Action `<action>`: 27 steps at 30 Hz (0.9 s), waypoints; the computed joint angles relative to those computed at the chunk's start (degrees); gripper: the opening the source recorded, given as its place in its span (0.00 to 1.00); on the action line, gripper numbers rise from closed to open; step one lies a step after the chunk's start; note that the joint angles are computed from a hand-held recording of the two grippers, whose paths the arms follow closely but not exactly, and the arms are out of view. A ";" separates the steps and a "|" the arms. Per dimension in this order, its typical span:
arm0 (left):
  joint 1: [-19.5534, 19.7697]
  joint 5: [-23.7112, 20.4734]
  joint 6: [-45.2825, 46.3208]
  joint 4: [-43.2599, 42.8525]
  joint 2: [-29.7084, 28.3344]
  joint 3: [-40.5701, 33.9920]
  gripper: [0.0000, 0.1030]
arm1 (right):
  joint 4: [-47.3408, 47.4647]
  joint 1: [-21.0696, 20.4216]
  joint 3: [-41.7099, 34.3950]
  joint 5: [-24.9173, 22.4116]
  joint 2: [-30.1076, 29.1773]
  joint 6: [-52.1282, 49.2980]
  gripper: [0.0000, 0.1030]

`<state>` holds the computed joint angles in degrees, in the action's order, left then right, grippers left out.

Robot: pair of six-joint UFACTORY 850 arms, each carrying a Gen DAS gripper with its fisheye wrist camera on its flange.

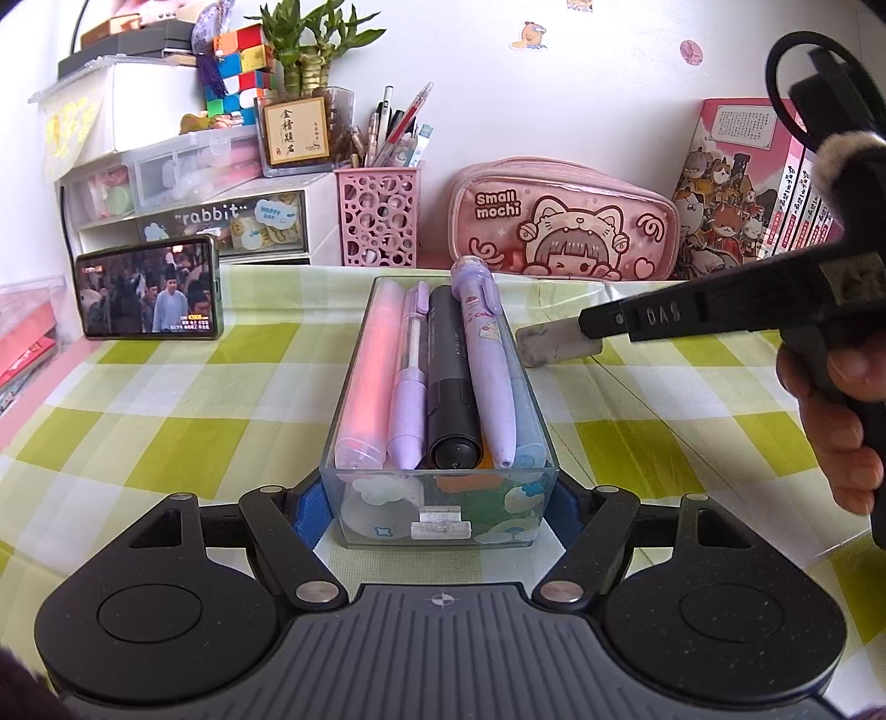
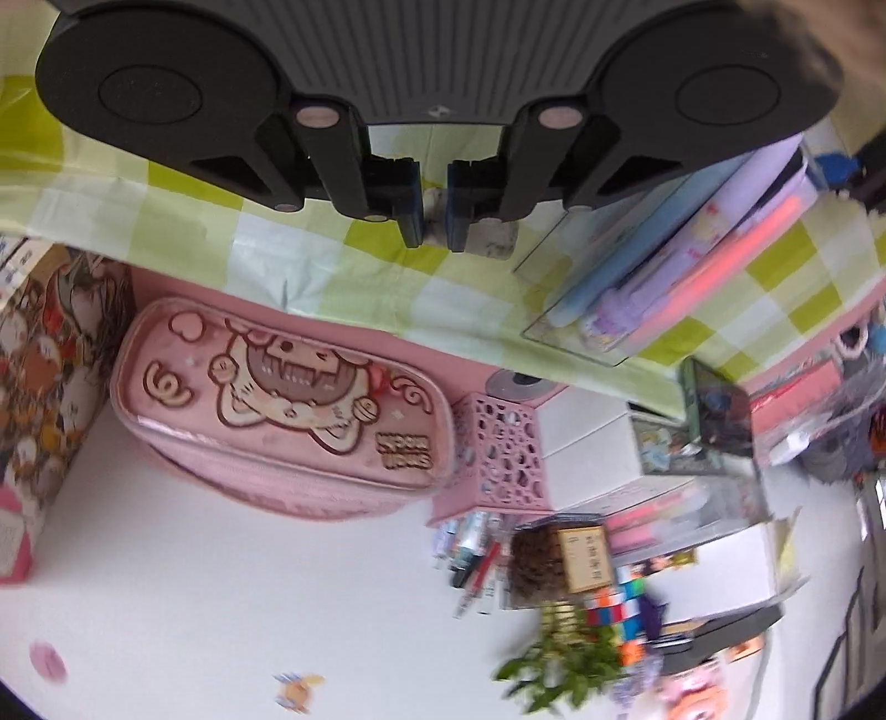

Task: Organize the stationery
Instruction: 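Lift the white eraser and carry it over the clear box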

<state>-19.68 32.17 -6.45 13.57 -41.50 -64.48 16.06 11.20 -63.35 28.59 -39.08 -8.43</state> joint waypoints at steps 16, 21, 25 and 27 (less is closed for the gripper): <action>0.01 0.02 -0.01 0.04 0.00 0.01 0.71 | -4.91 0.37 0.86 0.75 -0.90 2.16 0.36; 0.01 0.02 -0.01 0.04 0.00 0.01 0.71 | -6.71 0.24 0.87 0.50 -0.96 2.93 0.36; 0.00 0.02 0.03 0.00 0.00 0.02 0.71 | -8.35 0.02 1.16 0.29 -0.42 0.65 0.36; 0.00 0.02 0.03 0.00 0.00 0.02 0.71 | -8.60 -0.11 1.16 0.32 -0.27 -0.59 0.37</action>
